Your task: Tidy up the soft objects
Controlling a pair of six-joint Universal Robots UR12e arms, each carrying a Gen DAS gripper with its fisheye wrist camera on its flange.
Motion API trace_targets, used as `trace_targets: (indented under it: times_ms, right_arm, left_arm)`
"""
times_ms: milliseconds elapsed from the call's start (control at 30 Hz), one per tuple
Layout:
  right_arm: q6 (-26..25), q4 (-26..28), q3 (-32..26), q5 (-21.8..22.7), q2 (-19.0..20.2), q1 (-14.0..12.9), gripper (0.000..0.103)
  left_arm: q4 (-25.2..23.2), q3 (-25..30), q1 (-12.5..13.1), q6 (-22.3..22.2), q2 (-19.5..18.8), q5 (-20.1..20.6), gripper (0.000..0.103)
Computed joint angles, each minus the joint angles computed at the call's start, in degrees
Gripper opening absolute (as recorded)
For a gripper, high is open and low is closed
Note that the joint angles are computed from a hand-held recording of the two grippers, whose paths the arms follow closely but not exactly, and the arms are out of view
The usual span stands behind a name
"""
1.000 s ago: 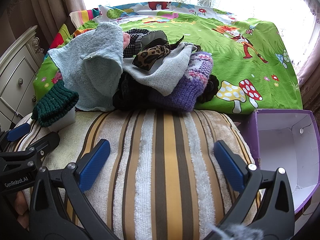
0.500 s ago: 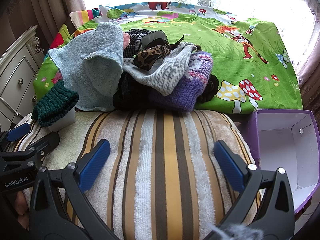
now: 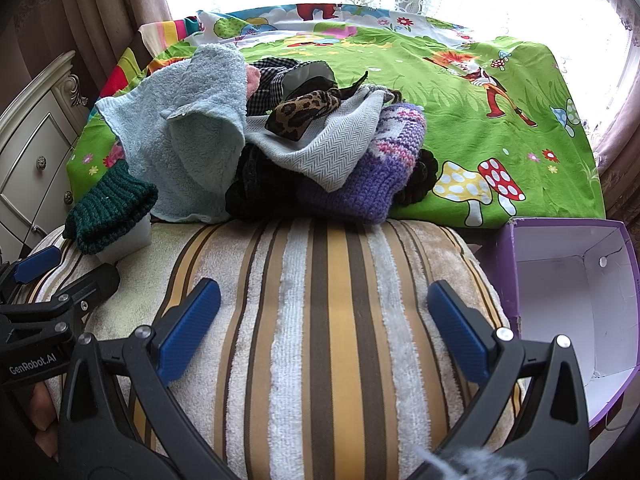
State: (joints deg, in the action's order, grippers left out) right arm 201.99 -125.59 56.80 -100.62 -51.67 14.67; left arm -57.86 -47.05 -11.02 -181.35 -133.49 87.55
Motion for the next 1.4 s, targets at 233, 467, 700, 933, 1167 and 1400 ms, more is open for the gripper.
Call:
trace_targets:
  times_ms: [233,467,700,933,1167,1400]
  right_arm:
    - [-0.02,-0.22,0.07,-0.14,-0.06,0.05,0.103]
    - [-0.18,-0.81,0.18,-1.37,0.01,0.4,0.103]
    - [-1.67,1.74,-1.72,-4.76,0.8,1.16,0.103]
    - [-2.61,0.76,0.05,6.26,-0.81,-1.57,0.103]
    - [-1.91,-4.65,0.83,20.44,-2.03,-4.19,0.103]
    - [-2.8,-1.71,-5.67,39.35,2.12,-5.76,0.103]
  left_arm:
    - [0.01,0.0,0.0,-0.01,0.0,0.01,0.103]
    - [0.29,-0.09,0.33,-0.54,0.09,-0.9,0.103]
    - [1.14,-1.12,1.35,-2.71,1.07,-5.17,0.103]
    - [2.16,-2.32,2.68,-2.37,2.06,-11.4,0.103]
    - [3.66,-1.76,3.92,-4.11,1.98,-12.37,0.103]
    - [4.1,-1.41,5.15,-7.34,1.69,-12.21,0.103]
